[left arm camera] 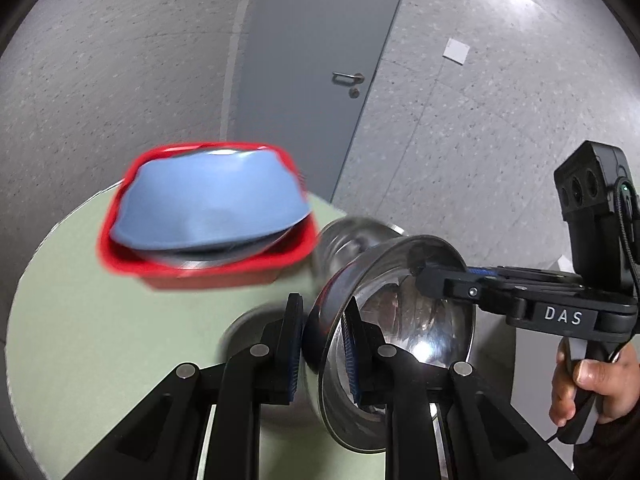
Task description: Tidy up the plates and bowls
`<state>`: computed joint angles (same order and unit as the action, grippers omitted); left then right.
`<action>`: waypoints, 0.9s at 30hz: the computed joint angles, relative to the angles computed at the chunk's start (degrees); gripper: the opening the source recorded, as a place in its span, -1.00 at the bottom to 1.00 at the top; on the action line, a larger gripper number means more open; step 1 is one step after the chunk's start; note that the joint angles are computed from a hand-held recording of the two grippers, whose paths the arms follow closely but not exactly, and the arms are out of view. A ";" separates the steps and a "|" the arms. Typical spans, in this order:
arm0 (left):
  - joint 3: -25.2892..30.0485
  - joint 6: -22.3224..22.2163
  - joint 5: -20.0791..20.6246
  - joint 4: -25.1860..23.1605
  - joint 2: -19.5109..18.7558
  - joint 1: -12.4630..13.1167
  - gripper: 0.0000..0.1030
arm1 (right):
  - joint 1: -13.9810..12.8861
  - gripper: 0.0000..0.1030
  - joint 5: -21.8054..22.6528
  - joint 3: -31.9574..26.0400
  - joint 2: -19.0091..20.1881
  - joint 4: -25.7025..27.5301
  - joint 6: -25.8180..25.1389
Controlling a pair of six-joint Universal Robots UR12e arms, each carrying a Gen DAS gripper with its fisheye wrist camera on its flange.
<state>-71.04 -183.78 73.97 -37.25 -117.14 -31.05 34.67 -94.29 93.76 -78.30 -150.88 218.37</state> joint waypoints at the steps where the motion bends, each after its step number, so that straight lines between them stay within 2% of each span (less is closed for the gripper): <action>1: 1.48 -0.51 0.49 -0.18 -1.07 -0.50 -0.71 | -0.82 -0.70 0.49 0.40 -0.42 0.19 -0.73; 5: 7.26 -3.12 2.43 -1.56 -5.68 -2.08 -0.71 | -3.80 -0.70 2.75 1.52 -1.29 0.69 -3.16; 12: 17.87 -6.15 6.42 -7.81 -12.97 -4.00 -0.71 | -8.16 -0.69 7.12 1.66 -0.91 2.17 -7.68; 18: 26.76 -7.12 9.53 -14.16 -18.25 -5.39 -0.69 | -9.73 -0.69 9.88 1.20 0.09 4.07 -10.01; 21: 26.97 -7.28 9.88 -14.53 -18.42 -5.42 -0.60 | -10.12 -0.70 10.17 0.82 0.58 5.08 -11.26; 23: 28.15 -7.77 9.99 -14.99 -19.23 -5.63 -0.44 | -10.15 -0.70 9.90 0.35 0.94 6.13 -12.09; 24: 29.16 -7.98 10.21 -15.24 -19.85 -5.80 -0.25 | -10.07 -0.70 9.73 0.21 1.02 6.42 -12.32; 27: 28.88 -7.46 10.50 -14.57 -19.76 -6.09 -0.07 | -10.02 -0.70 8.94 -0.23 1.25 7.39 -12.88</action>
<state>-42.17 -191.25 84.47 -51.83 -136.90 -37.14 24.65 -85.35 93.54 -77.05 -143.49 205.48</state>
